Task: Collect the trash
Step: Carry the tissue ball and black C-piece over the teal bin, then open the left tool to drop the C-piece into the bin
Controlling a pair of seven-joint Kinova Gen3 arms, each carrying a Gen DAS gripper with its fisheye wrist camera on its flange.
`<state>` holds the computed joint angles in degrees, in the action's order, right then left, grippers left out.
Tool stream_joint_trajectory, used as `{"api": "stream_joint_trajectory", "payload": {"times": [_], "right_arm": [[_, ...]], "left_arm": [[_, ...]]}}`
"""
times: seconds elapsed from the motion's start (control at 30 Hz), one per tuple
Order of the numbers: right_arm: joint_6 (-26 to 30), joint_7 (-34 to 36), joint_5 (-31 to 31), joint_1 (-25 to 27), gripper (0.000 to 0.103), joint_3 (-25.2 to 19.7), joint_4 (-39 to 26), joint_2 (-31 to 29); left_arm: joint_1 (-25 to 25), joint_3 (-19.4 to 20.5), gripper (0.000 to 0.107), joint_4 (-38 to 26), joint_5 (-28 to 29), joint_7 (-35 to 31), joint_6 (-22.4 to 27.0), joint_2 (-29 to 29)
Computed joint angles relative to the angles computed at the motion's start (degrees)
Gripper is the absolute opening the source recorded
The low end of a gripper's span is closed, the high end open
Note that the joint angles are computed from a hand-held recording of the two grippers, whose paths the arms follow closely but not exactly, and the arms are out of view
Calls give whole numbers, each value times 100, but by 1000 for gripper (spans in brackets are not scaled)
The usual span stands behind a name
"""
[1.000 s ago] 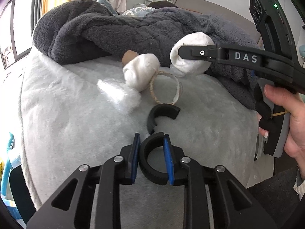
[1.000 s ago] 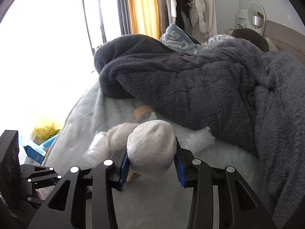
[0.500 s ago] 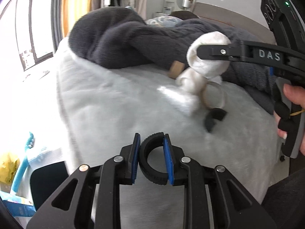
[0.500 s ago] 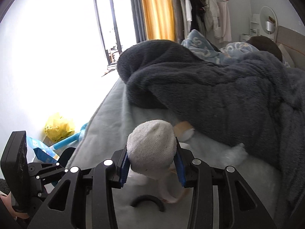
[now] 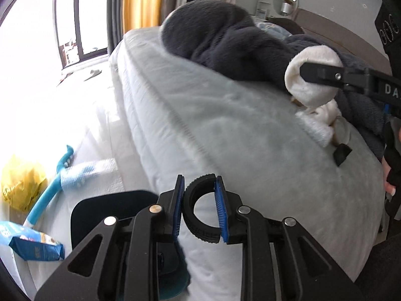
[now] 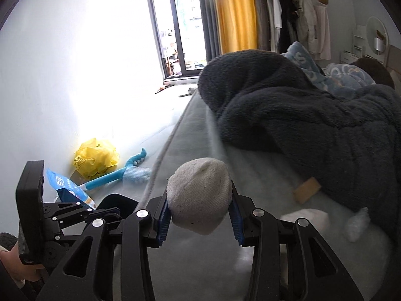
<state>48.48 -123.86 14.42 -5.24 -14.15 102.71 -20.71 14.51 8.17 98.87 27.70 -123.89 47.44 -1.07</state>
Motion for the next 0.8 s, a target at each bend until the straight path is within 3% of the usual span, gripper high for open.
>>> {"api": "stream_joint_trajectory", "payload": {"times": [0.37, 0.8], "right_arm": [[-206, -301, 141, -494, 41, -283, -397, 744], [-251, -330, 81, -1460, 41, -18, -888, 1594]], "left_arm": [[-462, -268, 26, 55, -120, -254, 268, 118], [-910, -354, 26, -149, -711, 64, 881, 597]]}}
